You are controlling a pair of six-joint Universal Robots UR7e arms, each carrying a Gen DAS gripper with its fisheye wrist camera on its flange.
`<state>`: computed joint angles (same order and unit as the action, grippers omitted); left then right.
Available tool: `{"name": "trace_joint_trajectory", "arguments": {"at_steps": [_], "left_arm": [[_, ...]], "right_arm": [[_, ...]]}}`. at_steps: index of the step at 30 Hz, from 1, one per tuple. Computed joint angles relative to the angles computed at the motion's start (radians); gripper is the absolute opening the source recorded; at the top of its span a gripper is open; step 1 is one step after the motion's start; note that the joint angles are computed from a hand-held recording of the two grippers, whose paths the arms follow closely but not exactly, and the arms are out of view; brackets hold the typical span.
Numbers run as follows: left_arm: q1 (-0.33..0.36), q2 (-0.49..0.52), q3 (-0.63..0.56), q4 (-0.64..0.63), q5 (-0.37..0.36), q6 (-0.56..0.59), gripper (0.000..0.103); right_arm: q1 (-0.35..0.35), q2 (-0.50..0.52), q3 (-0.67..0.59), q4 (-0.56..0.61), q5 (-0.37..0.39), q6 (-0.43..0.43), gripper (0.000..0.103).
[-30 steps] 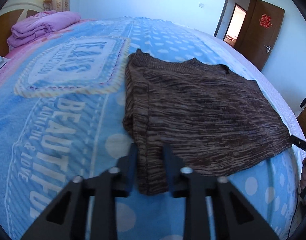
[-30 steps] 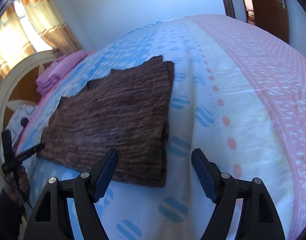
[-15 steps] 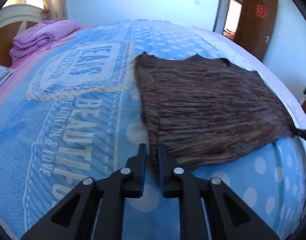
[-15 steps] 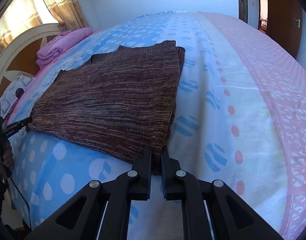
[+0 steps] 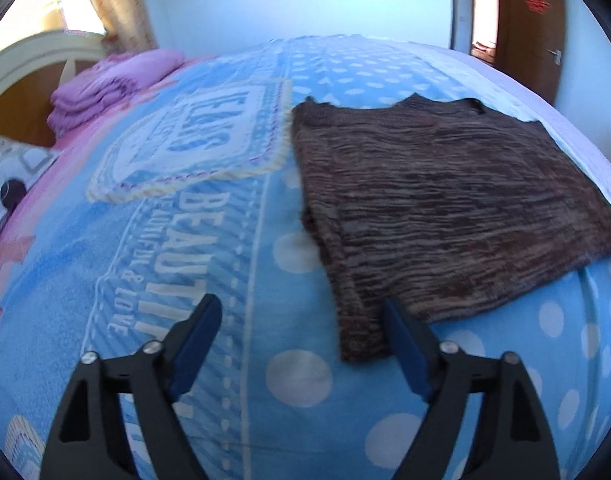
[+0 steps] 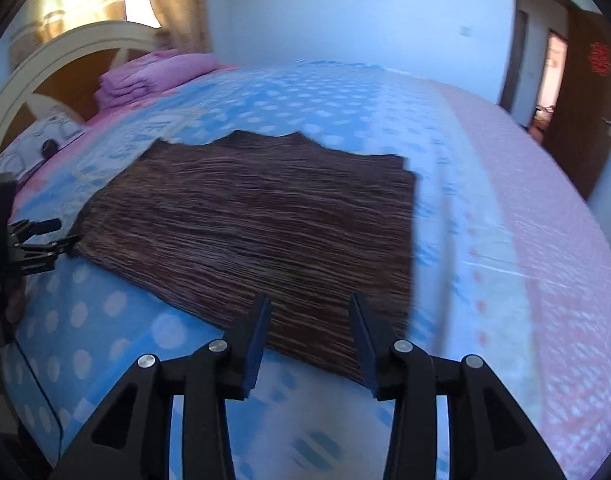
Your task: Fold small clothes
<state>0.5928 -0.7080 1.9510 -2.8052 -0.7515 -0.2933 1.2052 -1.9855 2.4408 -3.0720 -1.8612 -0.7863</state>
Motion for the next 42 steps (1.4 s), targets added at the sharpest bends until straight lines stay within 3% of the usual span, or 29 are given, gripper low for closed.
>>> {"name": "trace_joint_trajectory", "arguments": {"at_steps": [4, 6, 8, 9, 12, 14, 16, 20, 24, 27, 32, 37, 42], "left_arm": [[0.001, -0.016, 0.015, 0.016, 0.008, -0.002, 0.097], [0.004, -0.030, 0.028, 0.022, 0.006, -0.003, 0.100], [0.009, -0.041, 0.032, 0.039, -0.008, -0.003, 0.103], [0.010, -0.043, 0.031, 0.046, -0.010, 0.001, 0.103], [0.011, -0.039, 0.020, 0.062, -0.008, 0.023, 0.103], [0.013, -0.041, 0.012, 0.079, -0.010, 0.023, 0.103], [0.013, -0.046, 0.010, 0.094, -0.010, 0.018, 0.103], [0.010, -0.060, 0.020, 0.096, -0.010, 0.037, 0.103], [0.009, -0.063, 0.015, 0.106, -0.008, 0.050, 0.103], [0.011, -0.069, 0.004, 0.098, 0.004, 0.063, 0.103], [0.027, -0.086, -0.013, 0.063, 0.009, 0.076, 0.103], [0.064, -0.069, -0.049, 0.029, 0.018, 0.106, 0.103], [0.114, -0.046, -0.110, 0.021, -0.023, 0.113, 0.103]], "right_arm": [[-0.057, 0.086, -0.038, -0.016, -0.033, 0.064, 0.042], [-0.152, 0.030, -0.026, 0.031, 0.060, 0.083, 0.042], [-0.211, -0.032, -0.002, 0.065, 0.129, 0.046, 0.042], [-0.214, -0.048, 0.009, 0.066, 0.126, 0.025, 0.042], [-0.140, -0.008, 0.025, -0.017, -0.004, -0.020, 0.043], [-0.103, 0.022, 0.012, -0.025, -0.071, -0.006, 0.044], [-0.104, 0.019, 0.011, -0.013, -0.076, -0.004, 0.046], [-0.153, -0.050, 0.037, 0.020, 0.002, 0.012, 0.049], [-0.071, -0.050, 0.074, -0.052, -0.062, 0.020, 0.050], [0.043, -0.009, 0.096, -0.123, -0.106, -0.012, 0.058], [0.235, 0.179, 0.101, -0.266, -0.197, -0.066, 0.061], [0.335, 0.376, 0.107, -0.427, -0.230, -0.143, 0.061], [0.397, 0.566, 0.088, -0.556, -0.255, -0.198, 0.061]]}}
